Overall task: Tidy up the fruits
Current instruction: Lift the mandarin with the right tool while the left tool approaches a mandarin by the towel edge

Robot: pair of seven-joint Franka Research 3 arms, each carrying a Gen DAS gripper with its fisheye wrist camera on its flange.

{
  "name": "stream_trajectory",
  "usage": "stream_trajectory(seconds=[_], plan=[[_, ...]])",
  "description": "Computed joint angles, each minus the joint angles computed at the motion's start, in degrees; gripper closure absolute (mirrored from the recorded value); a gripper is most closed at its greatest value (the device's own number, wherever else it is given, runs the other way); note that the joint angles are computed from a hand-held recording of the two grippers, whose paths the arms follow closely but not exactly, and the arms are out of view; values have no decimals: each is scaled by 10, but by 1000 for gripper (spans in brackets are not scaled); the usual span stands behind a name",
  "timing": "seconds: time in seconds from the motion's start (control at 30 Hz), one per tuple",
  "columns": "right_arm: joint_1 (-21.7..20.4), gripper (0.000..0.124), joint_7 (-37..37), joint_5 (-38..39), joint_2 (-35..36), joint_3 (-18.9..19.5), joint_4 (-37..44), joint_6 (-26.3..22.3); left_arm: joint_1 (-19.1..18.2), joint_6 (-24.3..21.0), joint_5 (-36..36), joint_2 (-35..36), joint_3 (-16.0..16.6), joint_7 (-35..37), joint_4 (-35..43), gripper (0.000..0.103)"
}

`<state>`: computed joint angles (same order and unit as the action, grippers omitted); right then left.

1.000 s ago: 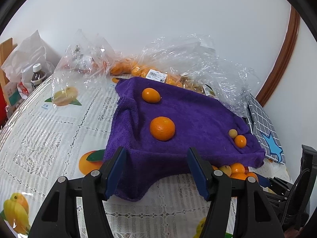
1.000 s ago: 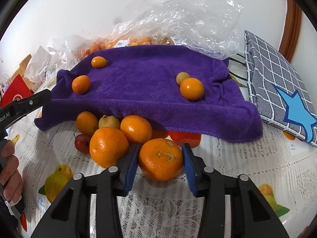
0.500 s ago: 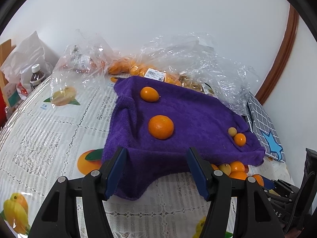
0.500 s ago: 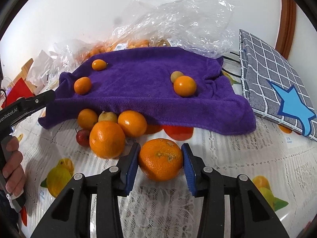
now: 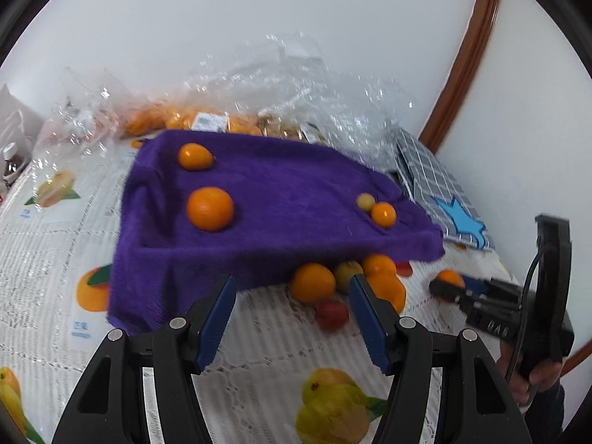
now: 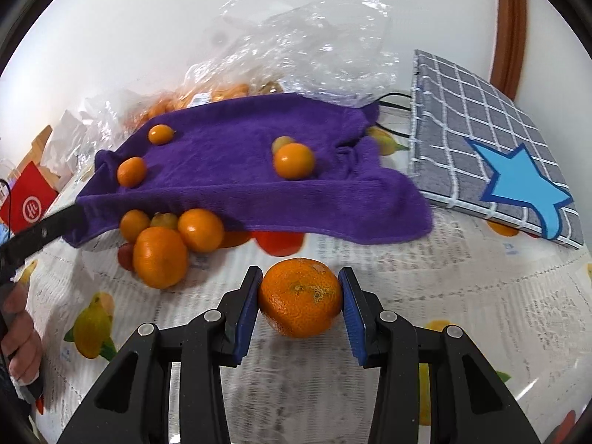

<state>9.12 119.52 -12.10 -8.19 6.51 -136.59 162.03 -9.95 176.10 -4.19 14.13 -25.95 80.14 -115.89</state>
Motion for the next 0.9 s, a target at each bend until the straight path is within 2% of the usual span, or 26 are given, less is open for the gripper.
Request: stream_trajectory(seconds=[0.07,0.37,0.6,0.77,0.9], plan=[[-7,82,10,-9,-4,-1,-5,2,20,-17,-20,7,-26,25,8,43],[-4,82,-32,61,-9,-14,-17,17,14,-69,-63,31,-29,64,43,43],[1,82,-63,82,-2,-14,-12,16,-23,-89,-53,44,8,38,66,43],[9,82,-97,114,4,-20,-6,13,-20,-110,-65,57,4,36,84,43],[14,82,-118,139,5,-24,-8,19,-35,-112,-52,61,20,12,91,44]])
